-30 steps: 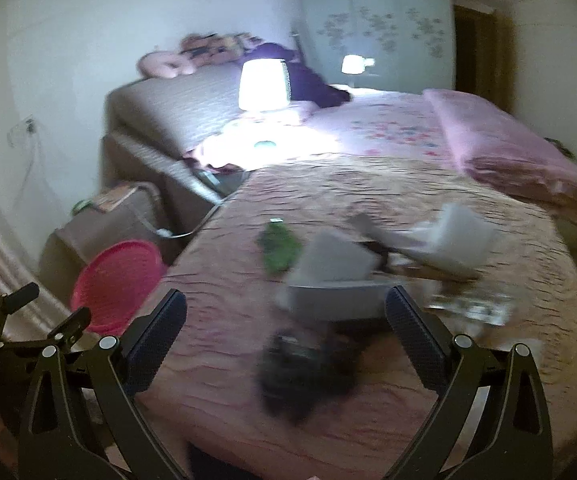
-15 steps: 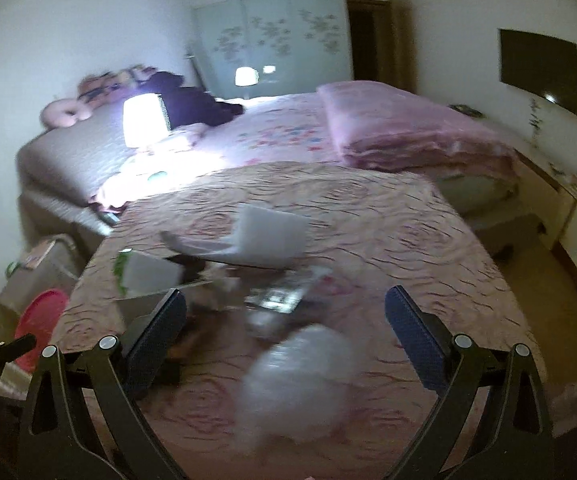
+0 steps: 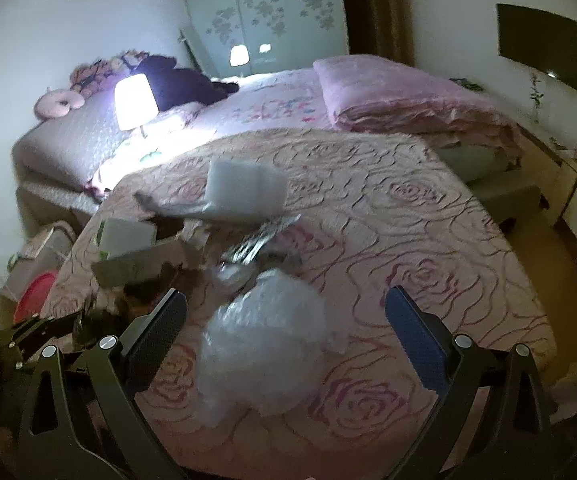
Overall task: Collect trash
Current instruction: 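Grasp the black plastic bag with the left tool while the right tool grasps bubble wrap, then carry both items over the pink wastebasket and open both tools to drop them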
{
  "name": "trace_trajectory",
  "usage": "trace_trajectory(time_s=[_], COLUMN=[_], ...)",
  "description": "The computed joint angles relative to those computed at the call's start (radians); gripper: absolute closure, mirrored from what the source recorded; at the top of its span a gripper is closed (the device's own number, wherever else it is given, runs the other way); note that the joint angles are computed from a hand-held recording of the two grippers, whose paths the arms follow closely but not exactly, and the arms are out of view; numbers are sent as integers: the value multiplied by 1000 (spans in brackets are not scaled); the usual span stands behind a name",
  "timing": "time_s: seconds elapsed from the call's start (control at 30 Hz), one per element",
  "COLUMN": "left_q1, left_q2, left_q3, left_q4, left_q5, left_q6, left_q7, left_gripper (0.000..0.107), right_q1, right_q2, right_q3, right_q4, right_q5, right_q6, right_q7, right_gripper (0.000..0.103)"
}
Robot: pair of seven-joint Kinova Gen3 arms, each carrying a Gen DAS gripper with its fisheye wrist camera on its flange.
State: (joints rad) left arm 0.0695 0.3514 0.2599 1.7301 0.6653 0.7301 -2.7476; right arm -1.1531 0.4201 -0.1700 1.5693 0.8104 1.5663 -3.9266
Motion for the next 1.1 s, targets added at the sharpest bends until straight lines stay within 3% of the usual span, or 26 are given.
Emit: trace_trajectory(time_s=[0.07, 0.2, 0.4, 0.5, 0.83, 1.1], left_q1=[-8, -29, -67, -85, -144, -182], left_q2=[8, 6, -8, -22, -64, -57], left_q3=[0, 0, -15, -25, -75, -106], left_q4=[-9, -15, -19, -14, -21, -73], left_q5=[4, 22, 60, 87, 193, 205], left_q6=[19, 39, 85, 100, 91, 24], left_q7=[-2, -22, -53, -82, -170, -110], left_gripper=[71, 78, 81, 81, 81, 81], right_q1=[14, 36, 41, 31, 2, 30], right_q2=[-2, 9, 11, 8, 12, 34], right_q3=[-7, -4, 10, 14, 25, 47], right_q4=[15, 25, 24, 21, -47, -134], right_q5=[1, -16, -38, -25, 65, 137], right_q6=[-55, -132, -167, -166, -114, -157], right_q7=[6, 29, 62, 69, 137, 271], right_gripper=[7, 8, 43, 49, 51, 51])
